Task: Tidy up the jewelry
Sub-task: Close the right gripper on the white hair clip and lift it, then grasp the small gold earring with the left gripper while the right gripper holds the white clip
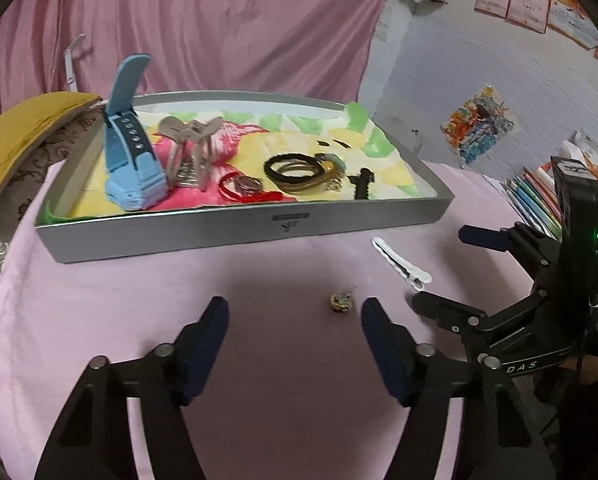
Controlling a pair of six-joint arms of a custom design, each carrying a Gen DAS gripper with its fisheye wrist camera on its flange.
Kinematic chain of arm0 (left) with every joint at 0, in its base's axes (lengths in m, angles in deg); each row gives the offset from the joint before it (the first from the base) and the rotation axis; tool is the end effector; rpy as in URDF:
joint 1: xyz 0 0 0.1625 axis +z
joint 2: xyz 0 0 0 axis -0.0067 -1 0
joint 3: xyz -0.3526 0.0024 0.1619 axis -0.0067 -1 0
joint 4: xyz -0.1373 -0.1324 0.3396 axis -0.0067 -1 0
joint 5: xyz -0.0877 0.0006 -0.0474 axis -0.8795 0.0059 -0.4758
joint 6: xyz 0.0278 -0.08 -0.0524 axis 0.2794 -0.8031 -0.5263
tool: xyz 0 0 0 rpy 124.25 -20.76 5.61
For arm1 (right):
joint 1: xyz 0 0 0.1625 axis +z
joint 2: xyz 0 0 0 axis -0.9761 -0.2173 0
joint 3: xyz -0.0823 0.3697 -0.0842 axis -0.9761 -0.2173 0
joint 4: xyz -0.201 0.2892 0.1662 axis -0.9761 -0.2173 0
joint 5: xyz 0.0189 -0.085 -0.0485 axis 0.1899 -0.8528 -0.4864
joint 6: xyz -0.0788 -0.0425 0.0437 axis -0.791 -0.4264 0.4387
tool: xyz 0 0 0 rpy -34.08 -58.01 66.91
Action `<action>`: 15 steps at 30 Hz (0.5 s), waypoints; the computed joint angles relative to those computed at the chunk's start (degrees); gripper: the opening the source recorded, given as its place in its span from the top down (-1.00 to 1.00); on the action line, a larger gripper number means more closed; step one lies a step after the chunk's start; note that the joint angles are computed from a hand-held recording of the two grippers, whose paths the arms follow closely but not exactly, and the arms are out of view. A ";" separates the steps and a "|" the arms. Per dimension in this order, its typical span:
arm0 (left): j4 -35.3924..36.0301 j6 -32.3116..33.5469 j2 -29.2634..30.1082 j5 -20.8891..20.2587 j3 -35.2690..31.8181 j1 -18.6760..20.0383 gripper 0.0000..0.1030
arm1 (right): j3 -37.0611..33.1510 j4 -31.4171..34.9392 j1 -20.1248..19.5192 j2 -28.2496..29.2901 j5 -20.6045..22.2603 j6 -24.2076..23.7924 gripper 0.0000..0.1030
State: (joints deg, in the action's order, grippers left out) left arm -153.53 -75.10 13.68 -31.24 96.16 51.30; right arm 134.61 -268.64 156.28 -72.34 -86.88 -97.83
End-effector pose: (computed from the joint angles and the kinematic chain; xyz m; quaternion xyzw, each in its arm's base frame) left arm -0.3559 -0.7088 -0.0699 0.3456 0.9098 -0.1795 0.1434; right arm -0.0343 -0.6288 0.3185 0.1521 -0.8540 0.2993 0.3975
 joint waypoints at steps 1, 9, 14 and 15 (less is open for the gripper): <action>0.65 -0.05 0.12 -0.30 -0.32 0.03 -0.14 | -0.01 0.28 -0.07 -0.07 0.16 -0.06 -0.46; 3.96 1.63 1.38 -1.12 -2.68 -0.33 0.22 | -0.58 6.62 -1.11 -1.51 4.78 1.71 0.08; 5.66 3.31 2.52 -1.03 -4.59 -0.68 0.36 | -0.80 7.95 -1.34 -1.62 6.13 2.05 0.27; 5.84 3.67 2.75 -0.91 -4.97 -0.70 0.38 | -0.85 8.17 -1.40 -1.66 6.42 2.21 0.33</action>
